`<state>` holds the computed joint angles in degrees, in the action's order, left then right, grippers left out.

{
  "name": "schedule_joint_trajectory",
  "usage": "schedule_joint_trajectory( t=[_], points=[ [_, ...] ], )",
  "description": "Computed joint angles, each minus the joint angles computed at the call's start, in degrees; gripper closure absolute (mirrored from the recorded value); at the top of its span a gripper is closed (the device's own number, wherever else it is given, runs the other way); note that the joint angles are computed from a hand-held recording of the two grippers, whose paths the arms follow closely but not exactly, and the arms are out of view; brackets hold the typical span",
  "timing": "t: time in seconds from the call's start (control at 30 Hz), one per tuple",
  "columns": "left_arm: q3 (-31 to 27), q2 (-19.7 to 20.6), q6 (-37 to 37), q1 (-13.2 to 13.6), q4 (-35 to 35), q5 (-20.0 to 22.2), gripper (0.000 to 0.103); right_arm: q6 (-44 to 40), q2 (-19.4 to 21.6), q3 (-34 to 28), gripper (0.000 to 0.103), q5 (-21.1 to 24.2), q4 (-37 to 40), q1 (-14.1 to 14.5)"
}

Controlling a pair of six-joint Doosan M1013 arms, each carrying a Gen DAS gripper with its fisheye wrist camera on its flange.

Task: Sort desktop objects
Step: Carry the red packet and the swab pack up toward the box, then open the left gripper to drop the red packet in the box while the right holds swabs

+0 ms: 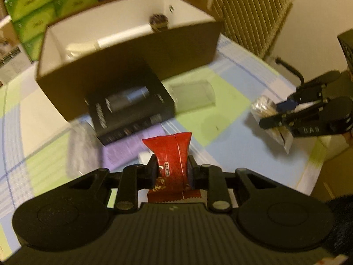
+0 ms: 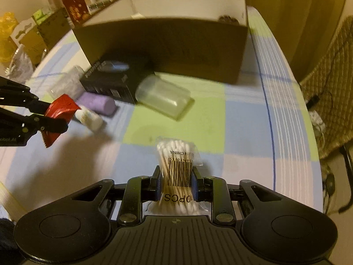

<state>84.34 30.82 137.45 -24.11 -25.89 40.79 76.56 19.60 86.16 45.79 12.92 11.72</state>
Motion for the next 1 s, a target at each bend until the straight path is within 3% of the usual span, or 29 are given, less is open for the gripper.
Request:
schedule_joint_trajectory(
  t=[0.23, 0.5, 0.67, 1.0],
  points=[
    [-4.5, 0.8, -1.3, 0.8, -2.3, -1.5, 0.081, -6.5, 1.6, -4.9, 0.081, -0.2, 5.6, -1.0],
    [-13.4, 4.6, -5.8, 0.8, -0.9, -2.1, 0.081, -13.1, 5.7, -14.9, 0.081, -1.5, 8.8, -2.1],
    [-22.5, 9.3, -11.4, 0.4, 3.9, 1.3, 0.081, -12.8, 10.4, -23.4, 0.081, 0.5, 7.4, -2.3],
    [-41.1, 20.7, -20.4, -1.1, 16.8, 14.7, 0.081, -8.4, 21.1, -40.8, 0.081, 13.9, -0.1, -2.4]
  ],
)
